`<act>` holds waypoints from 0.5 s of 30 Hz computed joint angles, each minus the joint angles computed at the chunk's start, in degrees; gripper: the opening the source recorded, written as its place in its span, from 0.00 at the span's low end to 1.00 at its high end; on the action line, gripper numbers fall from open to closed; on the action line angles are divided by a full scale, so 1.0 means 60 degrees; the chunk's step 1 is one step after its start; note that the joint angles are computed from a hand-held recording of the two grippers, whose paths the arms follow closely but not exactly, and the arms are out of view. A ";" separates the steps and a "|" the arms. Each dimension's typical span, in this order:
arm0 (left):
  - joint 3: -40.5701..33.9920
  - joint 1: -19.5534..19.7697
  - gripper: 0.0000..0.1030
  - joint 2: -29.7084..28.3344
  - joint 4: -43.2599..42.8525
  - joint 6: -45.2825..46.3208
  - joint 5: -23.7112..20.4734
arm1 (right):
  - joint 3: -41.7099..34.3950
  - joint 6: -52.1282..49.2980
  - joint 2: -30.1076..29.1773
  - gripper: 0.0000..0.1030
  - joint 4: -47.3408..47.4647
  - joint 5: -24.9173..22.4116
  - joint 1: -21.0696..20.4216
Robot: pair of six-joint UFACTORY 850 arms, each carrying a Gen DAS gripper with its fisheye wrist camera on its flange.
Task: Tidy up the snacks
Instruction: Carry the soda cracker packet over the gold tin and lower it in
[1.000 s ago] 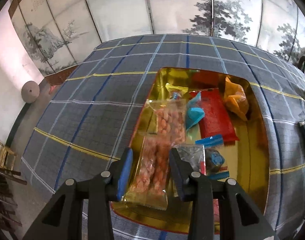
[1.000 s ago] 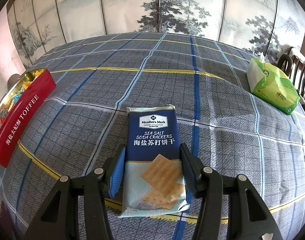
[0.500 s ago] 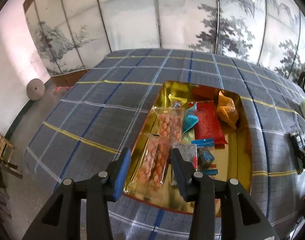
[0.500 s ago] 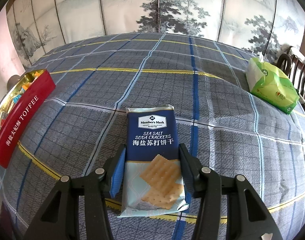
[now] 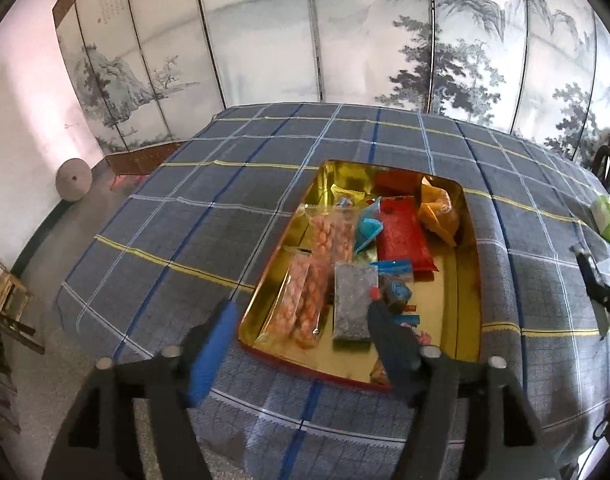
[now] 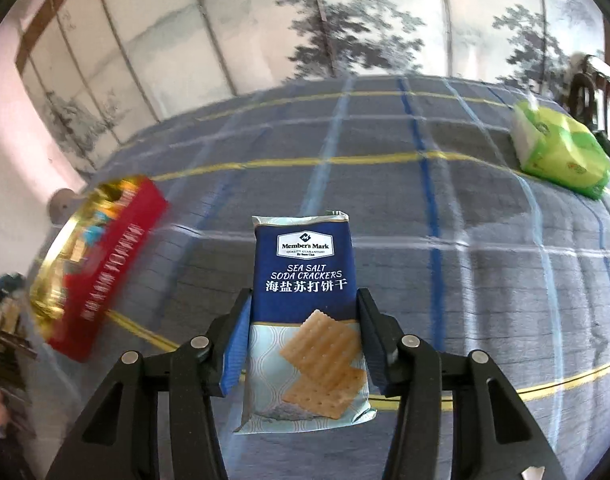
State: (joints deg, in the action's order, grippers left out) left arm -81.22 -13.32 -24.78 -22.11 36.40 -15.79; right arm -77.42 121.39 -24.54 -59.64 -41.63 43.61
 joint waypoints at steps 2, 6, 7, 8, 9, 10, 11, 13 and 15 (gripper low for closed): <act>0.0146 0.0002 0.68 0.0103 -0.0090 0.0173 0.0199 | -0.0325 0.0040 -0.0107 0.46 -0.0382 0.0096 0.0074; 0.0240 0.0004 0.69 0.0170 0.0093 0.0190 0.0182 | -0.1472 -0.0724 -0.0633 0.46 -0.0559 0.0429 0.0063; 0.0217 0.0033 0.69 0.0155 -0.0010 0.0288 0.0095 | -0.1766 -0.0931 -0.0798 0.46 -0.0539 0.0496 0.0074; 0.0198 0.0055 0.69 0.0133 -0.0022 0.0269 0.0032 | -0.2138 -0.1260 -0.1006 0.46 -0.0467 0.0645 0.0072; 0.0172 0.0080 0.69 0.0115 -0.0034 0.0252 -0.0040 | -0.2481 -0.1543 -0.1212 0.46 -0.0344 0.0711 0.0061; 0.0140 0.0105 0.69 0.0094 -0.0076 0.0265 -0.0103 | -0.2795 -0.1821 -0.1394 0.46 -0.0233 0.0798 0.0053; 0.0118 0.0131 0.69 0.0078 -0.0127 0.0278 -0.0144 | -0.3168 -0.2167 -0.1621 0.46 -0.0071 0.0932 0.0025; 0.0131 0.0180 0.69 0.0082 -0.0223 0.0311 -0.0092 | -0.3765 -0.2778 -0.1997 0.46 0.0334 0.1102 -0.0049; 0.0149 0.0213 0.69 0.0092 -0.0292 0.0367 -0.0022 | -0.4394 -0.3313 -0.2413 0.46 0.0717 0.1278 -0.0105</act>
State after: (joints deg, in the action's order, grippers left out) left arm -80.32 -12.04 -24.23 -23.86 38.60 -15.92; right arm -103.79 101.51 -39.01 -55.34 -33.96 42.98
